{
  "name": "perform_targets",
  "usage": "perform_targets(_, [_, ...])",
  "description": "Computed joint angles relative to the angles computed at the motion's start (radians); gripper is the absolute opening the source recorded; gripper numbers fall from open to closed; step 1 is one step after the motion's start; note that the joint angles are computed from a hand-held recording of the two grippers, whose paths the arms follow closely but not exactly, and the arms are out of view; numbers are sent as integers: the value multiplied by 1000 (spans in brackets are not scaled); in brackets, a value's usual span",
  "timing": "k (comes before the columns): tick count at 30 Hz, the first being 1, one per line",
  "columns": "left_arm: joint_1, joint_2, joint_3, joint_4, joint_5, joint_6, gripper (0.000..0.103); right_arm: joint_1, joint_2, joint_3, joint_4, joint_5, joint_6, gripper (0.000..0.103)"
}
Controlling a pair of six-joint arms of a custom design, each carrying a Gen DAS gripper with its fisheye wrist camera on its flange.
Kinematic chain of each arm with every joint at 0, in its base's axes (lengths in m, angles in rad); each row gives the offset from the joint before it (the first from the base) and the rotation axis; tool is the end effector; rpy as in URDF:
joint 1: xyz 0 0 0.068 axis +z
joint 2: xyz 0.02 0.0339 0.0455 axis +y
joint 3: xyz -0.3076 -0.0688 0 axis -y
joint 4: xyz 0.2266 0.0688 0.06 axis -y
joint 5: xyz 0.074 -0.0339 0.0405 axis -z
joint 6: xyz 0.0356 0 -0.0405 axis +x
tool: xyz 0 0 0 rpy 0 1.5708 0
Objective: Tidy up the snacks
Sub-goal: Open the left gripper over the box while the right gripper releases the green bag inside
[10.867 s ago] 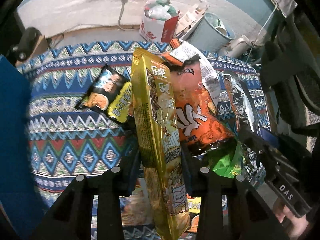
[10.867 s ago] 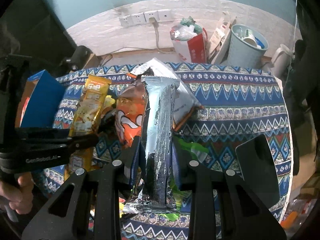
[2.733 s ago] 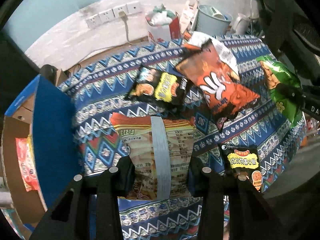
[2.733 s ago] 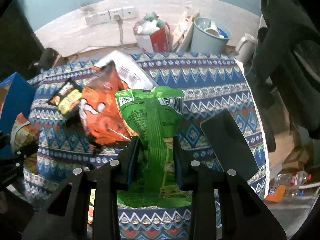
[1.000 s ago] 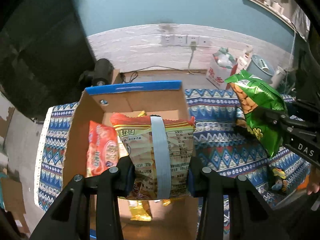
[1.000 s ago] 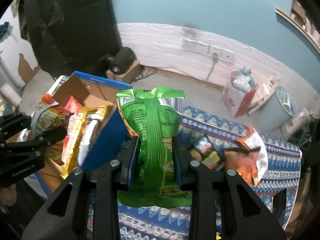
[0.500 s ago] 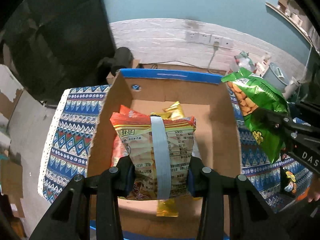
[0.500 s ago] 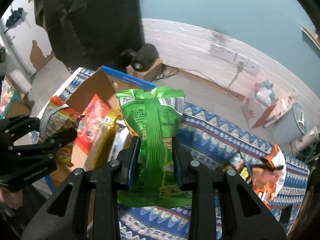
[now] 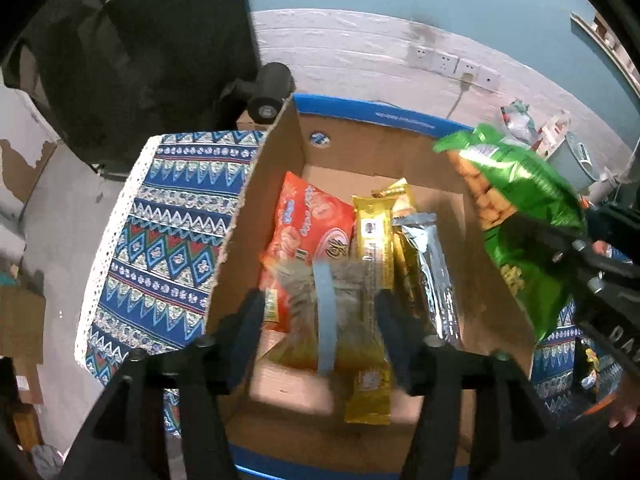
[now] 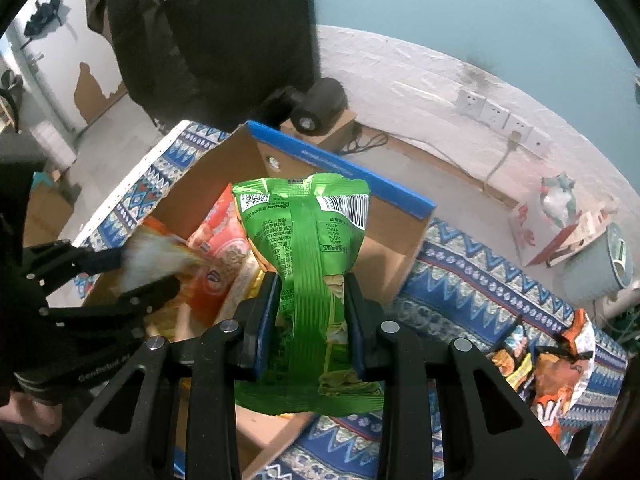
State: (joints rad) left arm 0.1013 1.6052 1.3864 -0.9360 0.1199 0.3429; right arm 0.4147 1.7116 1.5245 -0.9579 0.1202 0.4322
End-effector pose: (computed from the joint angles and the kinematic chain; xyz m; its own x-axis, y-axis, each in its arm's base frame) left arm 0.3078 0.0270 0.3303 -0.8746 0.2466 -0.4174 0.2567 0.9659 0.0328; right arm 0.3149 0.1339 0.3353 -0.9054 0.0558 -0.4208 0.0271 0.9969 0.0739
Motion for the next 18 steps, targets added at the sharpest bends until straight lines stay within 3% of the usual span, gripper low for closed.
perform_targets(4, [8,-24,3,11,-11,7,73,18,23,6,6,-10,4,30])
perform_targets(18, [46,-39,12,2,-20,32,73,26,67,31,31,-75,15,30])
